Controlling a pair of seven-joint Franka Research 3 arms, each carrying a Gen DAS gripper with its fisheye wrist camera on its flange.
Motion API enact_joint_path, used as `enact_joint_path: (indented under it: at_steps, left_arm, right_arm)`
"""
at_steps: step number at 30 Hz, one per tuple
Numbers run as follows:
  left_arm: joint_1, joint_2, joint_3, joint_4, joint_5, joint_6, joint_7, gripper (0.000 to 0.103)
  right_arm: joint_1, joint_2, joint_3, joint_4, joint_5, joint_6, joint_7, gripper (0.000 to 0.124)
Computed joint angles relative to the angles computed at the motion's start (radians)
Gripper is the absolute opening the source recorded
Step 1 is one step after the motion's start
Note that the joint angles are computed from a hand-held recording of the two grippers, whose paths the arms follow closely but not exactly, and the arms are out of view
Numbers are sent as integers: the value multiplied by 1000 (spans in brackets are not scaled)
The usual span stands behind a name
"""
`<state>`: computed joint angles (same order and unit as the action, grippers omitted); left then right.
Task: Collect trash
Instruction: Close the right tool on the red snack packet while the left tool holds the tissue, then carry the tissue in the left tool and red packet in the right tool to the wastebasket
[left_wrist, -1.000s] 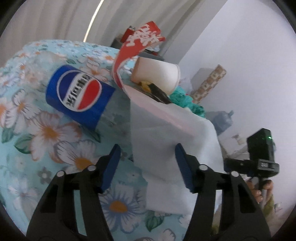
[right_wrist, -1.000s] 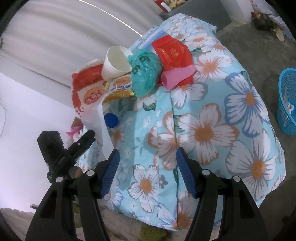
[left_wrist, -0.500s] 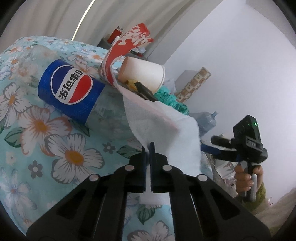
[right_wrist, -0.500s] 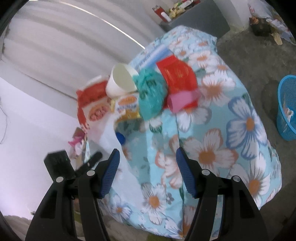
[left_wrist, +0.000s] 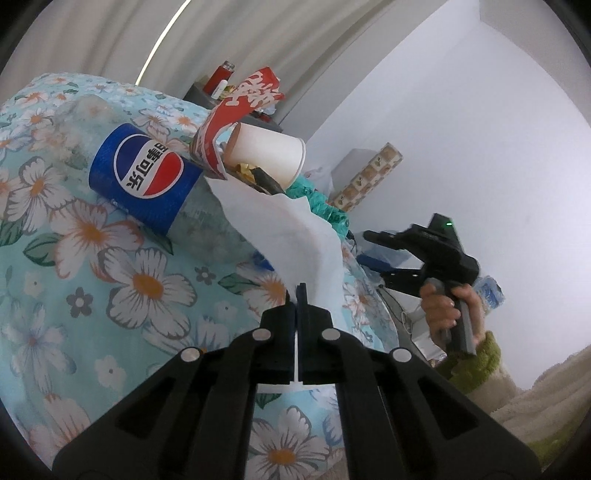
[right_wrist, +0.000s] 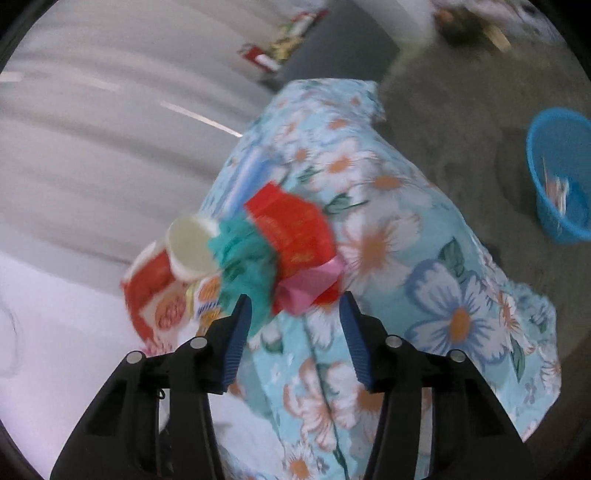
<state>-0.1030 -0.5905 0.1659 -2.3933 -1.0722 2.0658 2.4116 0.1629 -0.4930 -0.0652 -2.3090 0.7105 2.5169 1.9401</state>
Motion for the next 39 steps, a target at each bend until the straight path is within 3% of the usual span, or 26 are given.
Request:
enact_joint_path:
  at_steps: [4, 10, 17, 21, 33, 39]
  left_arm:
    - [0, -1, 1, -3, 0, -2, 9, 0]
    - [-2, 4, 1, -2, -5, -10, 23, 0]
    - [2, 2, -4, -6, -6, -13, 20, 0]
    - [1, 0, -1, -7, -12, -16, 22, 0]
    - [-8, -39, 15, -4, -43, -74, 56, 0]
    - [-20, -61, 29, 13, -76, -111, 72, 0]
  right_arm:
    - [16, 44, -36, 10, 83, -10, -9, 49]
    - [4, 126, -27, 65, 113, -13, -15, 48]
    - [-15, 172, -3, 105, 71, -48, -7, 16]
    - [-17, 130, 0, 53, 97, -2, -11, 6]
    - [-15, -142, 6, -182, 60, 130, 63, 3]
    - [-9, -219, 7, -224, 22, 159, 77, 3]
